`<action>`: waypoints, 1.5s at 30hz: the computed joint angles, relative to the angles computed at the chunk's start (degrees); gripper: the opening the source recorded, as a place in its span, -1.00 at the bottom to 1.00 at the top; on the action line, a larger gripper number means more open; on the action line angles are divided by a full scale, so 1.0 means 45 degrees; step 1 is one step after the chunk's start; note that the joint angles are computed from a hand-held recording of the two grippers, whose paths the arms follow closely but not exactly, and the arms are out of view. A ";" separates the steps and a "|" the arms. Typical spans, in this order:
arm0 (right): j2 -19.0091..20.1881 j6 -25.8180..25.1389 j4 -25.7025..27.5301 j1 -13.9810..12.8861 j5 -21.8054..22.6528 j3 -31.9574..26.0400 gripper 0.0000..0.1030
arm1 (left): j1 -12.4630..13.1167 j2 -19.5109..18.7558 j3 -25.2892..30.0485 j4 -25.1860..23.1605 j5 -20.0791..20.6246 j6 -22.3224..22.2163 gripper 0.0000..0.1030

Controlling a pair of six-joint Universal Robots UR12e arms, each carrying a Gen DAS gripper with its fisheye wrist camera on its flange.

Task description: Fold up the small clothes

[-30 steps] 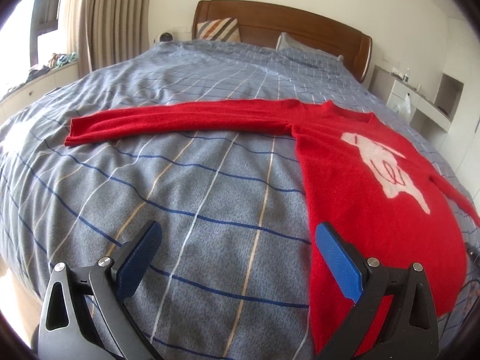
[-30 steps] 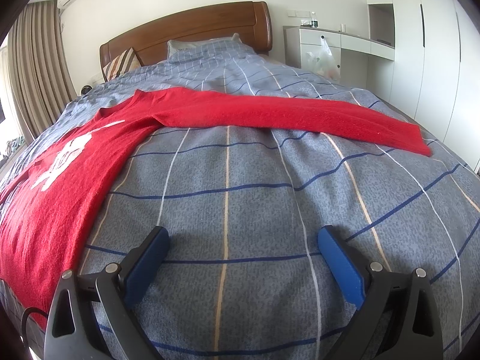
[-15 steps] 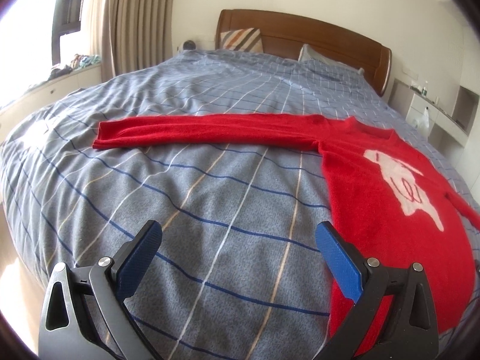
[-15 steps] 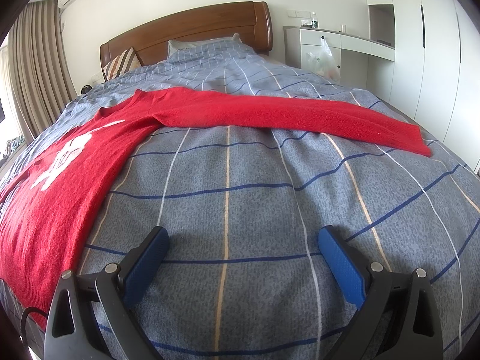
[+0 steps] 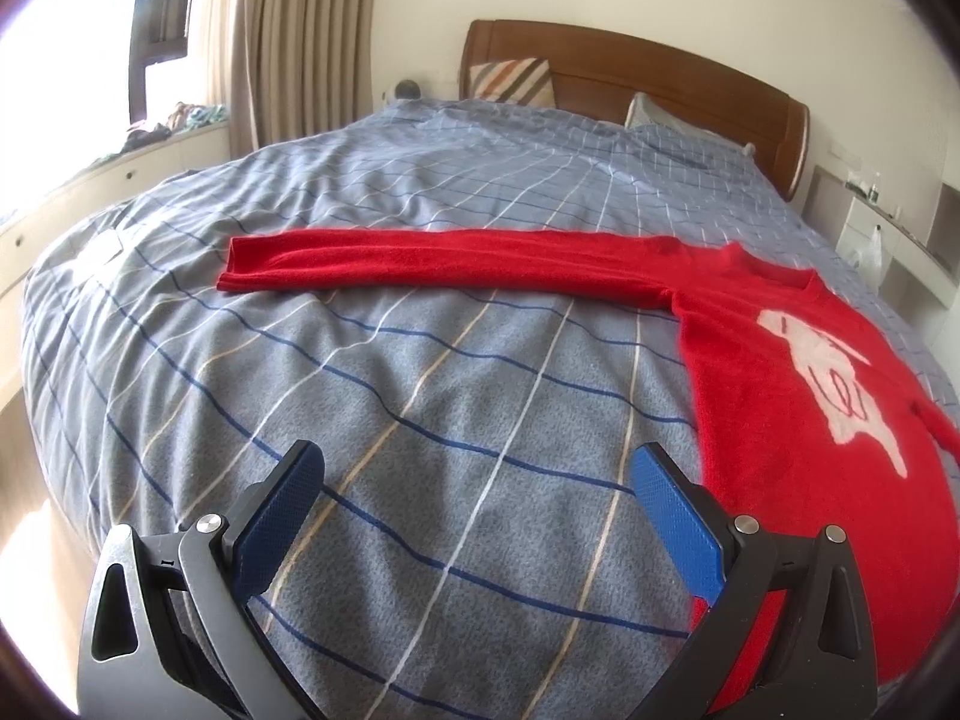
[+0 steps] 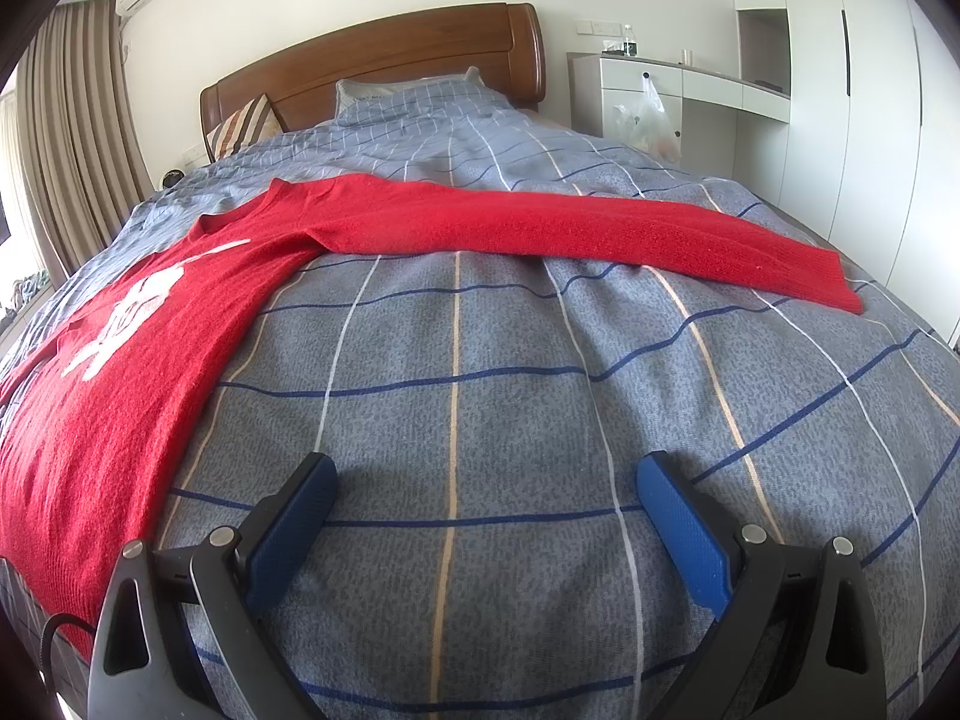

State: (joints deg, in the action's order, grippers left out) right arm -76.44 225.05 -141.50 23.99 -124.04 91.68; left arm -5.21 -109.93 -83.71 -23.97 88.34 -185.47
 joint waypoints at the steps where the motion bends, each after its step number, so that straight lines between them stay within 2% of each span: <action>1: 0.0000 0.0000 0.0000 0.0000 0.0000 0.0000 0.93 | 0.0010 0.0005 -0.0005 -0.0006 0.0014 -0.0049 0.99; 45: 0.0007 -0.0010 0.0024 0.0005 -0.0013 -0.0015 0.94 | 0.0049 0.0030 -0.0049 0.0134 0.0375 -0.0336 0.99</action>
State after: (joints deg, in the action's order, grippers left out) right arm -76.41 225.01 -141.39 24.02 -124.10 91.61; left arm -4.99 -109.79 -83.93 -23.37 90.02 -186.98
